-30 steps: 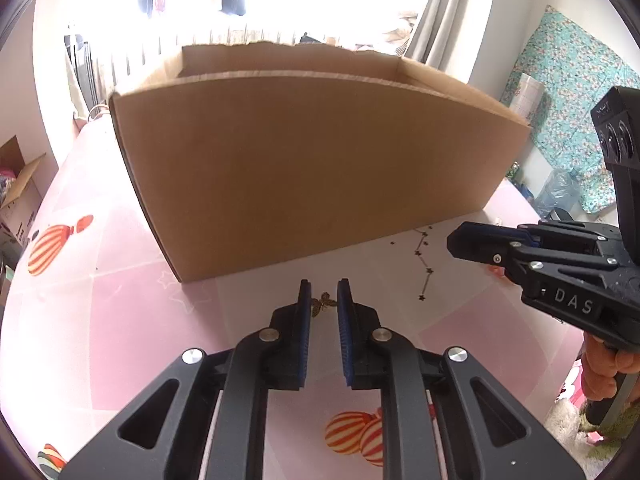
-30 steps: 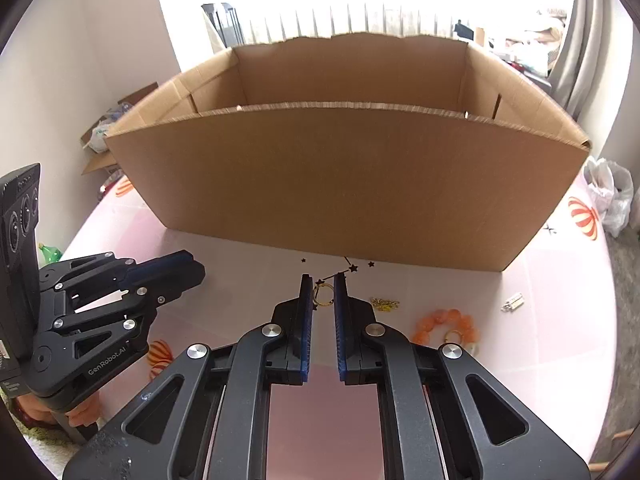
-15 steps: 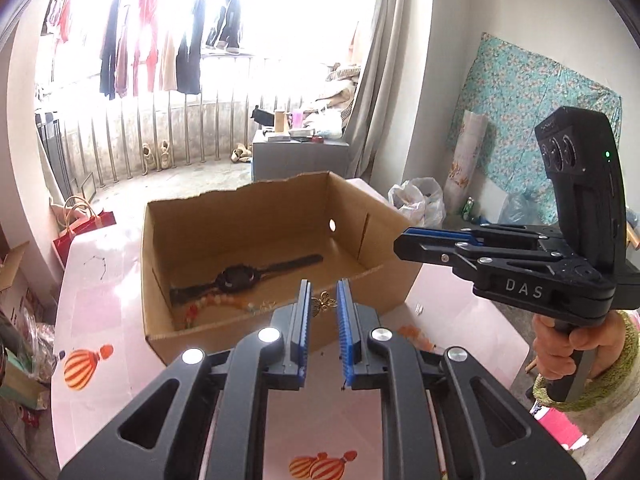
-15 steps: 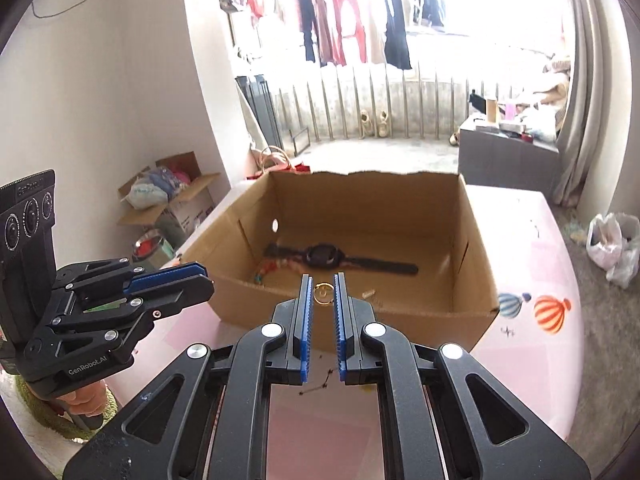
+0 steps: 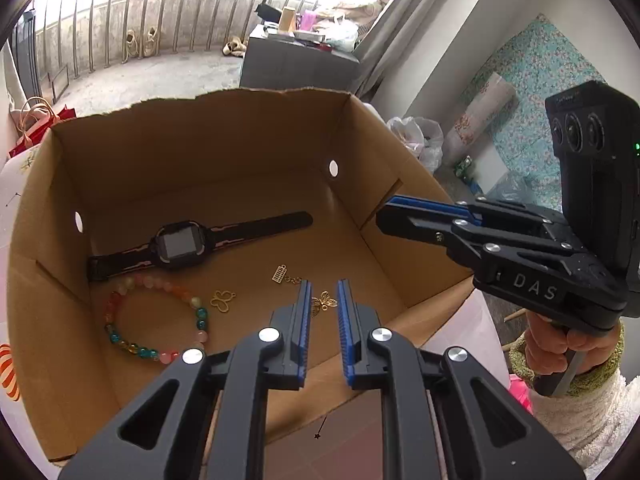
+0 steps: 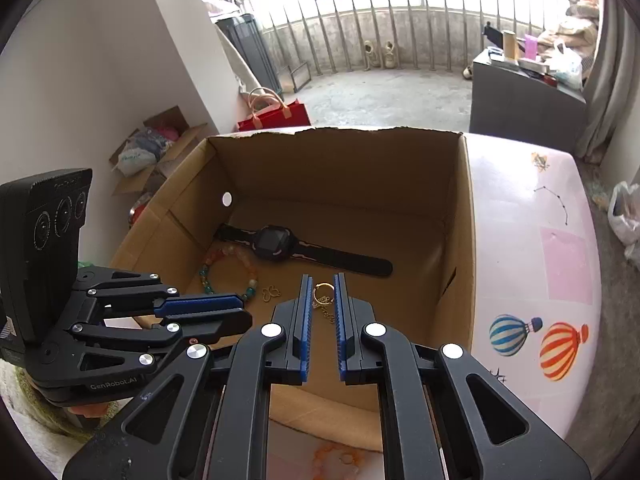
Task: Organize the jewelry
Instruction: 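Carry both gold pieces over the box and open both grippers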
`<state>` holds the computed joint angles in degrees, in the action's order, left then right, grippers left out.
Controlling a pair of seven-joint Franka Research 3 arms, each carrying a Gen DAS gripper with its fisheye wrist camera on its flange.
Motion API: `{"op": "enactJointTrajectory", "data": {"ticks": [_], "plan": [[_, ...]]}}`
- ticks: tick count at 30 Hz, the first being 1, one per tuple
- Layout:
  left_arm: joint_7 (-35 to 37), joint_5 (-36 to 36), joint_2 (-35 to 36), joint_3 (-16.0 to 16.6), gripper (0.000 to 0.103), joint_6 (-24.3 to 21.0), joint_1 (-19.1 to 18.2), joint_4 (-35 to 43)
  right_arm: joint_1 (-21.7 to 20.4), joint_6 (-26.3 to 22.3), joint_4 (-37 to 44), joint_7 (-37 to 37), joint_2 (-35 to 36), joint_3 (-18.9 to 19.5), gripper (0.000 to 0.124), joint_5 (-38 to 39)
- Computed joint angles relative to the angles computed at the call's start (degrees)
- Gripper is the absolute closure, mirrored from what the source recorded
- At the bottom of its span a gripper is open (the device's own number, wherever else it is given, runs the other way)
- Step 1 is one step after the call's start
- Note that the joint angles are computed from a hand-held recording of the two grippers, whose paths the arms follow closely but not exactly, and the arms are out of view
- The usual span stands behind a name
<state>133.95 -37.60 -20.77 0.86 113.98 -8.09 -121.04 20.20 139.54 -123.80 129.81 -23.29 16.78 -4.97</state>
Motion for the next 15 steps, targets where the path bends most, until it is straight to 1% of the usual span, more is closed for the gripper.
{"op": "enactJointTrajectory", "data": {"ticks": [2, 4, 7, 10, 15], "plan": [[-1.7, 1.2, 1.2, -0.6, 0.090, -1.1, 0.1, 1.1, 0.3, -0.1, 0.2, -1.3, 0.1, -0.7, 0.113, 0.5], [-2.9, 1.9, 2.1, -0.9, 0.090, -2.0, 0.3, 2.1, 0.1, 0.8, -0.1, -1.8, 0.1, -0.9, 0.113, 0.6], [-4.6, 2.0, 3.7, -1.4, 0.084, -3.0, 0.5, 3.6, -0.1, 3.2, -1.1, -2.6, -0.4, -1.5, 0.113, 1.5], [-4.5, 1.5, 3.6, -1.5, 0.080, -2.9, 0.9, 3.4, -0.4, 4.5, -1.8, -3.0, -0.8, -1.7, 0.113, 2.4], [-4.6, 0.3, 2.8, -0.9, 0.080, -2.2, 1.4, 2.8, -1.8, 5.8, -3.4, -1.4, -3.2, -0.9, 0.113, 2.4]]}}
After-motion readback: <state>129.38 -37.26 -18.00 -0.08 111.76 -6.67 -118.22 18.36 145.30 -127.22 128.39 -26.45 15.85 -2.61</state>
